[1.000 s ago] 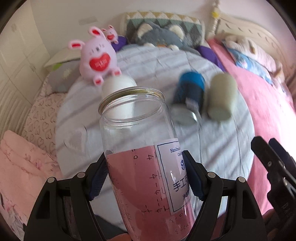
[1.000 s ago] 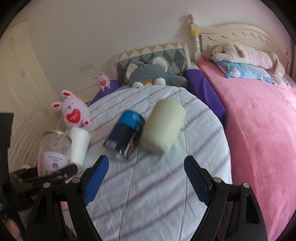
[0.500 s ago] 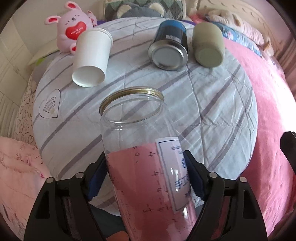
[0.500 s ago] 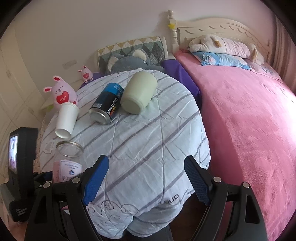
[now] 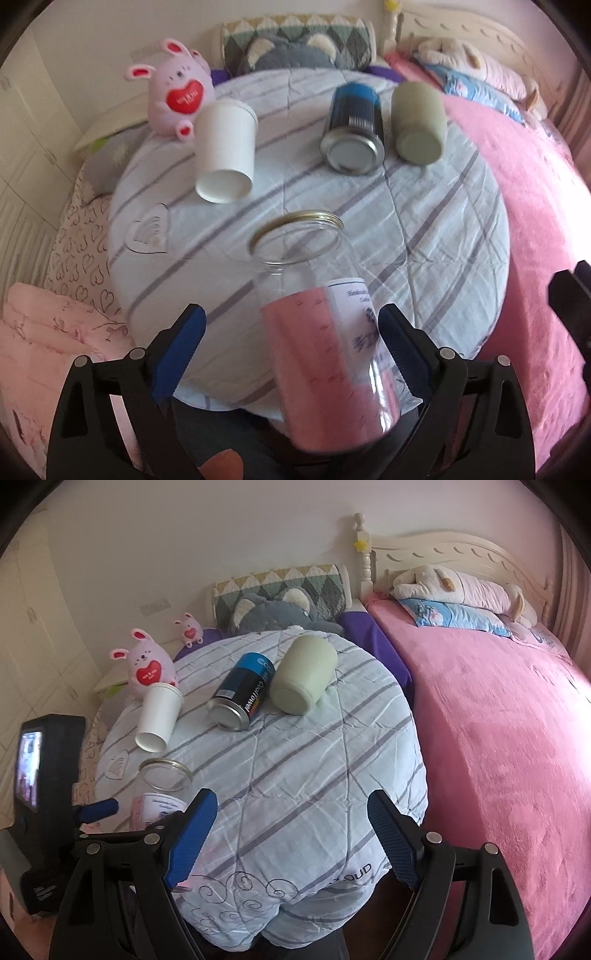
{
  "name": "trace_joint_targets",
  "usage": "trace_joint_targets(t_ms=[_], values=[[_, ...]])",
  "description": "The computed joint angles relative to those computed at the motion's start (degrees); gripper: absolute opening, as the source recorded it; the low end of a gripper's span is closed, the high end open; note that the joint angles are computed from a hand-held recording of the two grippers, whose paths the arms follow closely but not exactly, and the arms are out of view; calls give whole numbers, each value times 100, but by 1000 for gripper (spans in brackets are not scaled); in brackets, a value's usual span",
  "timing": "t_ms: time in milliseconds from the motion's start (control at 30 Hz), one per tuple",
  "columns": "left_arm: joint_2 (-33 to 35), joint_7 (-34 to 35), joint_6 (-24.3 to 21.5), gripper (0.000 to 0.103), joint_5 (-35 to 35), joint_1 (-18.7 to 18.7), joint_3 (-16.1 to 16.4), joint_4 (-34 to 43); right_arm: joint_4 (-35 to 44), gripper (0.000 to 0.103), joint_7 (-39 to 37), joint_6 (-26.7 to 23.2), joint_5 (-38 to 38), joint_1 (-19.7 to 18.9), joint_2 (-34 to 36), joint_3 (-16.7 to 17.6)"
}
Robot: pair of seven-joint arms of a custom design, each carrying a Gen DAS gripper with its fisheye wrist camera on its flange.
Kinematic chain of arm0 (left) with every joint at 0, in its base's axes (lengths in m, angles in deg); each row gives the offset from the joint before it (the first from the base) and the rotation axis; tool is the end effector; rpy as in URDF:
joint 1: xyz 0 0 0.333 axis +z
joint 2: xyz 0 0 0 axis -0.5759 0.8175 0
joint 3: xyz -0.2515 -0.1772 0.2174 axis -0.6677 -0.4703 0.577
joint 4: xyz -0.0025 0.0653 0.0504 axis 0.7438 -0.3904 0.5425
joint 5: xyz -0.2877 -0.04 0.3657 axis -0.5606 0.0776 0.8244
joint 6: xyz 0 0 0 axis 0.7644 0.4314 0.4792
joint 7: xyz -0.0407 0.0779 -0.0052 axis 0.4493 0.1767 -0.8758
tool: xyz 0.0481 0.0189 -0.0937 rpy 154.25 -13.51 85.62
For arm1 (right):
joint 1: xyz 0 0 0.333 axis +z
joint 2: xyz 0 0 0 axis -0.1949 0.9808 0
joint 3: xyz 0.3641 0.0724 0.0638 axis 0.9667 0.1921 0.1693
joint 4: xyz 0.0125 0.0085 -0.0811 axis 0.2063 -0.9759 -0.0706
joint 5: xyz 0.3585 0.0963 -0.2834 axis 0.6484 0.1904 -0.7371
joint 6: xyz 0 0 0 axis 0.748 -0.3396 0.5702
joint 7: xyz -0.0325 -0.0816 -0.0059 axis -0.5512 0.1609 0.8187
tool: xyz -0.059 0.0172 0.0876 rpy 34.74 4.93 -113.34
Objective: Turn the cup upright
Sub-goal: 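Lower the jar onto the quilt on its side and open the left tool, then move the right tool to the lying jar and close on its body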
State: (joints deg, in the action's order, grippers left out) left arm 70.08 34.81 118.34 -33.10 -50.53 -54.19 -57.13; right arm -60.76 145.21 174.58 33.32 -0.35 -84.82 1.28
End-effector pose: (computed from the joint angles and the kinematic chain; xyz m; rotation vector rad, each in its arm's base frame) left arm 0.6883 -0.3393 0.5591 -1.6628 2.1969 -0.5221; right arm 0.6105 0.1957 0.5758 -1.5142 1.9584 -0.6620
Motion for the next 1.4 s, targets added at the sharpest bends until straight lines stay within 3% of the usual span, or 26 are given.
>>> trace_joint_targets(t_ms=[267, 567, 967, 1400], values=[[-1035, -231, 679, 97, 45, 144, 35, -1021, -232, 85, 188, 155, -290, -40, -319, 174], [-2450, -1390, 1364, 100, 1347, 389, -33, -2473, -678, 85, 602, 349, -785, -247, -850, 606], [-3273, -1951, 1473, 100, 1606, 601, -220, -3256, -928, 85, 395, 331, -617, -276, -1158, 964], [-3508, -1984, 1548, 100, 1501, 643, -232, -3479, -1022, 85, 552, 256, -672, -367, -1312, 1187]])
